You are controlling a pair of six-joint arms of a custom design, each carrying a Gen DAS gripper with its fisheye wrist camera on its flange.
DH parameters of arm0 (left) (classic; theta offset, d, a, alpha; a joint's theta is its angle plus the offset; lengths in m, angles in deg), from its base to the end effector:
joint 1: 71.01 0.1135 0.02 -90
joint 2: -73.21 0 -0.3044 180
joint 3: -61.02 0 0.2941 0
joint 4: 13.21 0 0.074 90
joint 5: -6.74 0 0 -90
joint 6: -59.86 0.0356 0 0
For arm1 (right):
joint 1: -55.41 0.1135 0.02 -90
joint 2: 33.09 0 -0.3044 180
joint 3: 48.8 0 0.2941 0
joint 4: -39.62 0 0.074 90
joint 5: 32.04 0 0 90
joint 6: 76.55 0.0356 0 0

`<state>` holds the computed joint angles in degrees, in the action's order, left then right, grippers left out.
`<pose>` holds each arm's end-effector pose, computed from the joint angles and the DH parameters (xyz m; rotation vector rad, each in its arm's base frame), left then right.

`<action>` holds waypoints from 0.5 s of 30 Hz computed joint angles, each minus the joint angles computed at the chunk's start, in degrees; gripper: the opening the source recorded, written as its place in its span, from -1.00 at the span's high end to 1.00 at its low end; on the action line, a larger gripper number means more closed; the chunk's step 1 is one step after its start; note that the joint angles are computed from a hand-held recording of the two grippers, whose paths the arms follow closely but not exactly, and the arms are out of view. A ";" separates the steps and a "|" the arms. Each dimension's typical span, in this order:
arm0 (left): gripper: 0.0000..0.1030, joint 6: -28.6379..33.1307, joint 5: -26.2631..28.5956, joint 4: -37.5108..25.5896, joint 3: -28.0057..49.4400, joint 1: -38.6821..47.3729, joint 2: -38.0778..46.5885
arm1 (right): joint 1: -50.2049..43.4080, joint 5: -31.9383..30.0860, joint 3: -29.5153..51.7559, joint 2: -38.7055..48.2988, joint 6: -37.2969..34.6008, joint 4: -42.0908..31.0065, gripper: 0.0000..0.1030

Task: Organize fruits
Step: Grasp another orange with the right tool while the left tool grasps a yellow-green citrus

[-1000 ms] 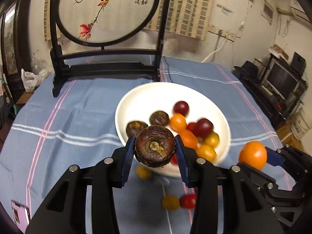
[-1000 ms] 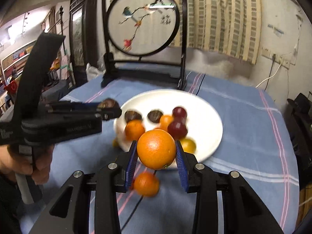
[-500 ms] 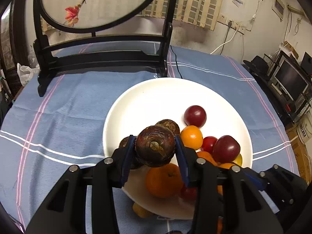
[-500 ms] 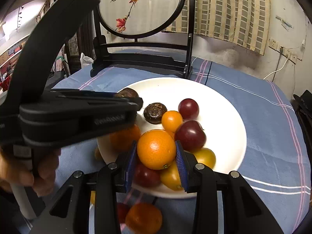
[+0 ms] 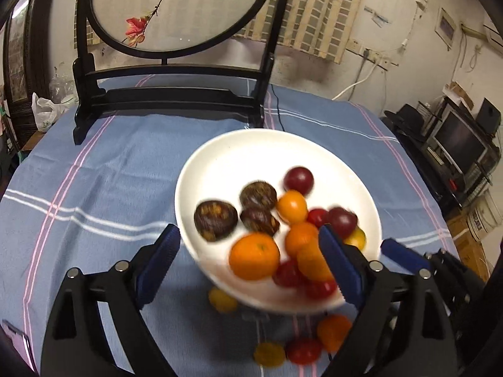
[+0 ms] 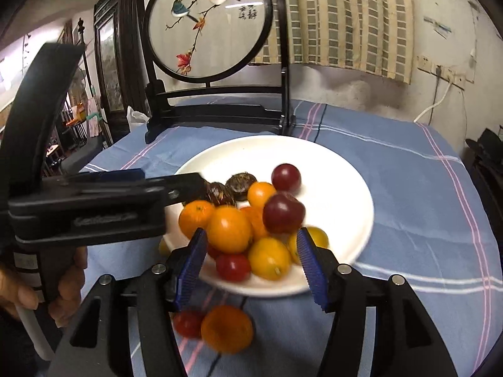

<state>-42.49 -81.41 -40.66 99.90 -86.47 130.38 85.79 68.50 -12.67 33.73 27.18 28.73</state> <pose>0.2028 -0.0573 0.1985 0.0804 2.3841 -0.2705 0.2057 0.1130 0.1709 -0.2373 2.2766 0.1906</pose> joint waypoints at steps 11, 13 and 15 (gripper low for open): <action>-0.78 0.23 0.34 -14.44 -9.05 -0.96 -22.32 | 10.57 9.78 -4.97 -12.55 4.45 -13.10 -0.16; -0.78 1.23 1.84 -15.97 -10.37 1.24 -24.63 | 12.47 10.87 -5.11 -12.69 5.82 -14.70 -0.16; -0.79 2.54 3.60 -16.88 -11.45 4.05 -25.73 | 14.46 12.17 -5.12 -11.55 6.98 -15.64 -0.16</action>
